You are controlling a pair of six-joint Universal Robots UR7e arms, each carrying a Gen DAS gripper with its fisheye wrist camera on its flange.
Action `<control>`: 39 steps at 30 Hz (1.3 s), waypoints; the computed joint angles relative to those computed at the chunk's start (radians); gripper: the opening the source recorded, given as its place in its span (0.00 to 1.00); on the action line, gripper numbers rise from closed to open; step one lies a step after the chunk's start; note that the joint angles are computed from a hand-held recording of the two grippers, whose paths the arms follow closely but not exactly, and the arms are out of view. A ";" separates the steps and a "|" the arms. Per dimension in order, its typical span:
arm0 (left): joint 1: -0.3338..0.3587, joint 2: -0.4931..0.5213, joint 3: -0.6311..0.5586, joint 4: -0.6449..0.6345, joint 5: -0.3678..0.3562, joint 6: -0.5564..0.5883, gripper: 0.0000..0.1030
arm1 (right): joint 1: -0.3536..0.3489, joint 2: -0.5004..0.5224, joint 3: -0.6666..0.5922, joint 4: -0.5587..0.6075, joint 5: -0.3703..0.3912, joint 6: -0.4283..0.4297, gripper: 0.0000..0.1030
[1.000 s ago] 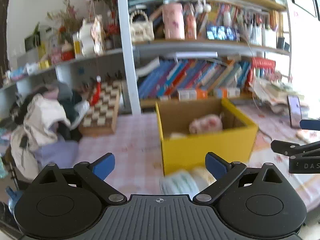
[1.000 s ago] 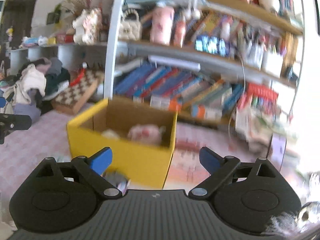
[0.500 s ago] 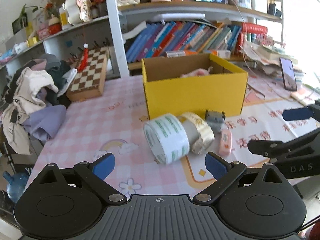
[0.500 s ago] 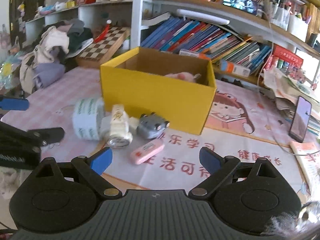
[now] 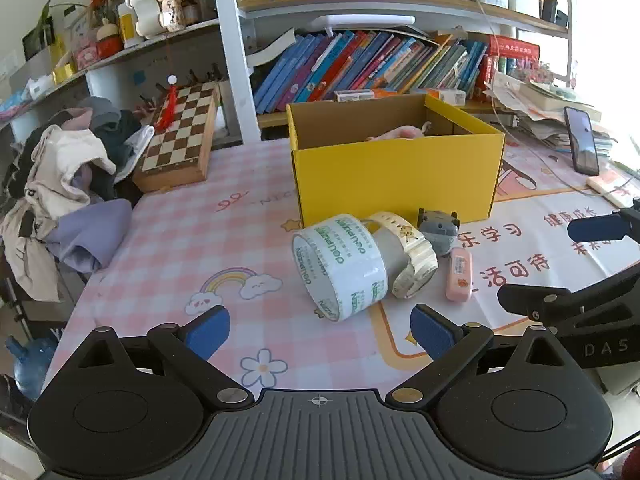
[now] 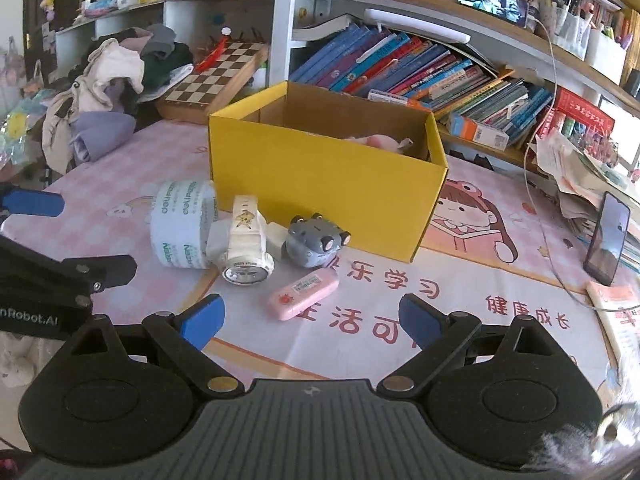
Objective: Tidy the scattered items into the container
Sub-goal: 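Withdraw both tools from the box back toward the remaining items, then grasp the white tape roll with the left tool while the right tool grasps the pink USB stick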
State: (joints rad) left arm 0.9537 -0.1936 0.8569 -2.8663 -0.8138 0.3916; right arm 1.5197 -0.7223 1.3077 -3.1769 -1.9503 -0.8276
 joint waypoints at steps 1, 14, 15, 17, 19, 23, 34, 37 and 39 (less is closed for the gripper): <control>0.001 0.001 -0.003 0.004 0.000 -0.003 0.96 | -0.001 0.001 -0.002 0.003 0.002 -0.001 0.92; 0.010 0.002 -0.019 0.033 -0.018 -0.038 0.96 | -0.009 0.005 -0.002 0.005 0.033 -0.039 0.89; 0.011 0.004 -0.022 0.034 -0.020 -0.040 0.96 | -0.010 0.005 -0.007 0.016 0.031 -0.031 0.89; 0.013 0.008 -0.031 0.032 -0.022 -0.047 0.96 | -0.010 0.006 -0.017 0.035 0.028 -0.019 0.89; 0.016 0.011 -0.040 0.037 -0.029 -0.059 0.96 | -0.011 0.007 -0.025 0.051 0.026 -0.013 0.88; 0.019 0.020 -0.058 0.039 -0.042 -0.061 0.96 | -0.011 0.012 -0.042 0.072 0.027 -0.012 0.87; 0.023 0.076 -0.164 0.070 -0.054 -0.029 0.96 | -0.015 0.039 -0.115 0.148 0.026 -0.009 0.85; 0.026 0.090 -0.193 0.088 -0.066 -0.036 0.95 | -0.016 0.049 -0.141 0.175 0.026 -0.013 0.85; 0.028 0.101 -0.217 0.104 -0.072 -0.042 0.95 | -0.016 0.056 -0.159 0.193 0.025 -0.017 0.85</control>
